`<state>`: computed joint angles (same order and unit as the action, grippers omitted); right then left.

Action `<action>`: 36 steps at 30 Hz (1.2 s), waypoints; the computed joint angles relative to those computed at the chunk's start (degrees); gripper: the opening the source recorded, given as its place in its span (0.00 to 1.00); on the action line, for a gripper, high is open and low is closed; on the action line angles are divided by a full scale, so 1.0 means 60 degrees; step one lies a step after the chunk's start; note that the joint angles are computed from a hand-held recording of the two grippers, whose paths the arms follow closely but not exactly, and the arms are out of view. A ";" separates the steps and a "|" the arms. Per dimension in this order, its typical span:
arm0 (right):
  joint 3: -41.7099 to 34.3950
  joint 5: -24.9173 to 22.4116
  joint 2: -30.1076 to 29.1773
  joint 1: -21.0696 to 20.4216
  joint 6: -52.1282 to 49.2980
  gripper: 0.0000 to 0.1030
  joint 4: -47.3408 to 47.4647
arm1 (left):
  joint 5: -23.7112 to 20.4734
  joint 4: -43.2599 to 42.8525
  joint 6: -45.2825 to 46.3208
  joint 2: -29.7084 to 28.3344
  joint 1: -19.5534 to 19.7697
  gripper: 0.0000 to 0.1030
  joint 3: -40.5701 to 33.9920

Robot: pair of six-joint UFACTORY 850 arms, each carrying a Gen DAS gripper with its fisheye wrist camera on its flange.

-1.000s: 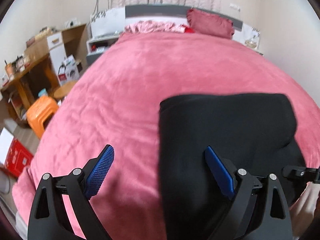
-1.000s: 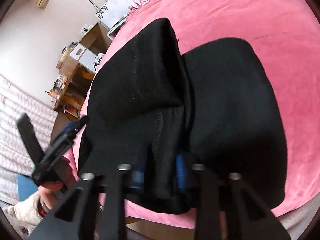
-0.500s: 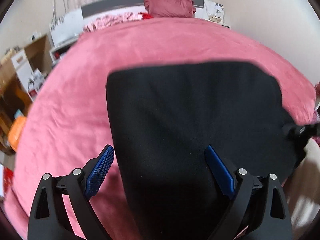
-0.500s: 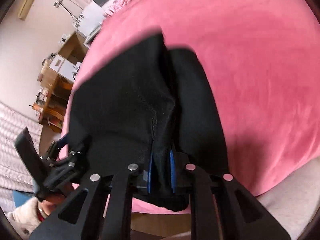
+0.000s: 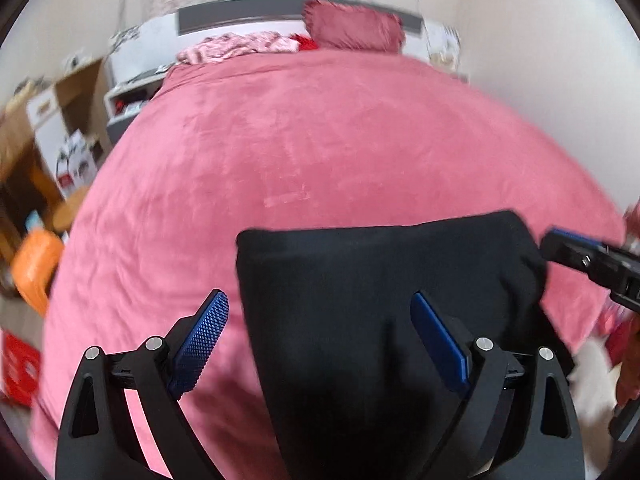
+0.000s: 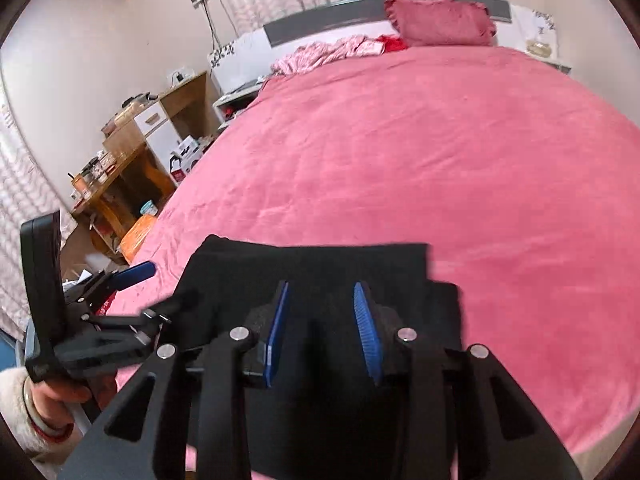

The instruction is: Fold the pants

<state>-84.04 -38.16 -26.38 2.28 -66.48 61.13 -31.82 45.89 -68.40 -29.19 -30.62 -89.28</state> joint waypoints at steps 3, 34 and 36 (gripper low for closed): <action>-0.0245 0.0641 -0.0334 0.0315 0.0148 0.33 -0.0259 | -0.0901 -0.0274 0.1121 -0.0858 -0.0098 0.89 -0.1037; 0.1197 0.3550 -0.0318 0.0390 -0.0604 0.79 0.0286 | -0.0510 0.0729 -0.0762 -0.1297 0.0081 0.97 -0.0726; 0.1265 0.3060 -0.0321 0.0138 -0.0183 0.79 0.0251 | -0.0404 0.0833 -0.1070 -0.1094 0.0005 0.97 -0.0413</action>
<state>-76.45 -19.80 -28.30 3.10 -67.57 62.64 -34.25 50.89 -74.82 -35.75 -30.59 -91.76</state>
